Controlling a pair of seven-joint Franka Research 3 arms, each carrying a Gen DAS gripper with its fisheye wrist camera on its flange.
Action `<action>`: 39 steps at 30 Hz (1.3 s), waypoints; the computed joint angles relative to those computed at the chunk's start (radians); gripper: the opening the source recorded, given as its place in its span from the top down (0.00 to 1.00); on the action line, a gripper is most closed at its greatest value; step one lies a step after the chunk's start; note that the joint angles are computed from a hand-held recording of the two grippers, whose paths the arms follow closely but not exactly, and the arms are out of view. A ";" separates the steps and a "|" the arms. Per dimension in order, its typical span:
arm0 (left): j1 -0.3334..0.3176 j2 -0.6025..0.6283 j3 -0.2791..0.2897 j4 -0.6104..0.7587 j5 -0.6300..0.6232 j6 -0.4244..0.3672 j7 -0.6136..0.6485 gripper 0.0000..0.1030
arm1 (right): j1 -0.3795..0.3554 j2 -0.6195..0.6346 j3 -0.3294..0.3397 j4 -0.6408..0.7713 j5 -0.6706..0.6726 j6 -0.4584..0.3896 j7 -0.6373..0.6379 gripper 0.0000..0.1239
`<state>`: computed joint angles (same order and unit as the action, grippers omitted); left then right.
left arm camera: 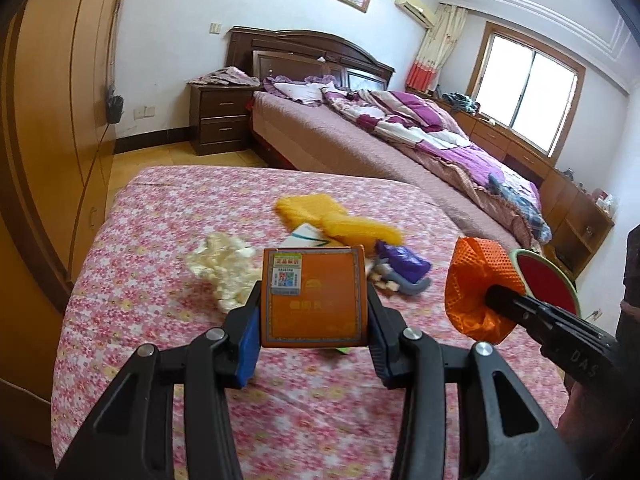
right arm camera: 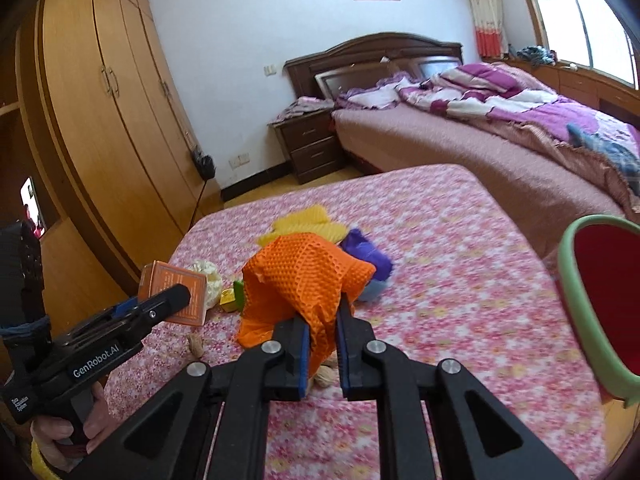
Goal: Collect trash
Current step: 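Carry the orange box and mesh net with both tools over the red bin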
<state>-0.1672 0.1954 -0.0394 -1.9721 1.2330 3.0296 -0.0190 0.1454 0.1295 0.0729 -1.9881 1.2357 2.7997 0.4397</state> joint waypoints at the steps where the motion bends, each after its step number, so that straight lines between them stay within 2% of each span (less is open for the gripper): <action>1: -0.002 -0.002 -0.005 0.001 -0.008 0.000 0.010 0.55 | -0.003 -0.007 -0.001 -0.004 0.010 0.003 -0.007 0.90; 9: -0.025 0.003 -0.044 0.028 -0.135 0.015 0.166 0.55 | -0.018 -0.094 -0.042 -0.069 0.104 0.038 -0.069 0.90; 12: -0.014 0.019 -0.081 0.037 -0.285 0.035 0.316 0.55 | -0.031 -0.121 -0.069 -0.087 0.096 0.005 -0.040 0.90; 15: 0.001 0.041 -0.131 0.055 -0.435 0.042 0.465 0.55 | -0.035 -0.137 -0.082 -0.101 0.092 0.026 -0.038 0.90; 20: -0.044 0.083 -0.137 0.123 -0.535 0.016 0.594 0.55 | -0.053 -0.159 -0.110 -0.120 0.084 0.032 -0.026 0.90; 32: -0.144 0.286 -0.171 0.409 -0.770 -0.098 0.940 0.55 | -0.139 -0.114 -0.153 -0.104 0.132 0.064 -0.001 0.90; 39: -0.199 0.457 -0.191 0.651 -0.864 -0.191 1.097 0.55 | -0.194 -0.058 -0.156 -0.070 0.128 0.102 0.023 0.90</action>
